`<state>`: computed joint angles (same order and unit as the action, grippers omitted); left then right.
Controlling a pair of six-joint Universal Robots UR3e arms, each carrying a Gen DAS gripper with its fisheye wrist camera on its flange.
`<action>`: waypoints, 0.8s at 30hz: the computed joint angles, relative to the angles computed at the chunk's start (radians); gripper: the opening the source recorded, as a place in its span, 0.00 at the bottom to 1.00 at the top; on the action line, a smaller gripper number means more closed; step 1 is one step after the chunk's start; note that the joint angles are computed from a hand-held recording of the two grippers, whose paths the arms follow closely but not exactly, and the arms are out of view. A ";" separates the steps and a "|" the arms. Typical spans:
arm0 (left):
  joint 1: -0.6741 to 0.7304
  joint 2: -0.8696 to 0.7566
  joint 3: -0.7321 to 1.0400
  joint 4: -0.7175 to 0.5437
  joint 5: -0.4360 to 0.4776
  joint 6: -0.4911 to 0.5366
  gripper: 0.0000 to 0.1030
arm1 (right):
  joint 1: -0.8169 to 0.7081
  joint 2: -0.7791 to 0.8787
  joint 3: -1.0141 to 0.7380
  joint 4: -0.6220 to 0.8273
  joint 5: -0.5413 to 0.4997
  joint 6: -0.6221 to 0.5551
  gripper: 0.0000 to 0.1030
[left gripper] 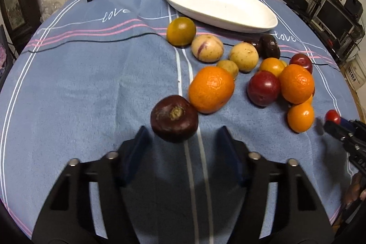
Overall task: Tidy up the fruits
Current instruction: 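Grasp the dark plum with the left tool while the right tool grasps a cherry tomato, both onto the plate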
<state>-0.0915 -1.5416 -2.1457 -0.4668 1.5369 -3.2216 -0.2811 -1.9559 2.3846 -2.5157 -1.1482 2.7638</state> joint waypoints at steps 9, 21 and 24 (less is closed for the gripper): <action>0.039 0.080 0.002 -0.042 -0.030 0.054 0.39 | 0.007 0.006 -0.078 0.028 0.043 -0.020 0.28; -0.051 -0.397 0.741 -0.221 0.039 0.027 0.39 | 0.257 0.633 -0.701 -0.211 -0.103 0.157 0.28; -0.050 -0.525 0.898 -0.264 0.021 0.025 0.39 | 0.293 0.768 -0.856 -0.151 -0.155 0.173 0.29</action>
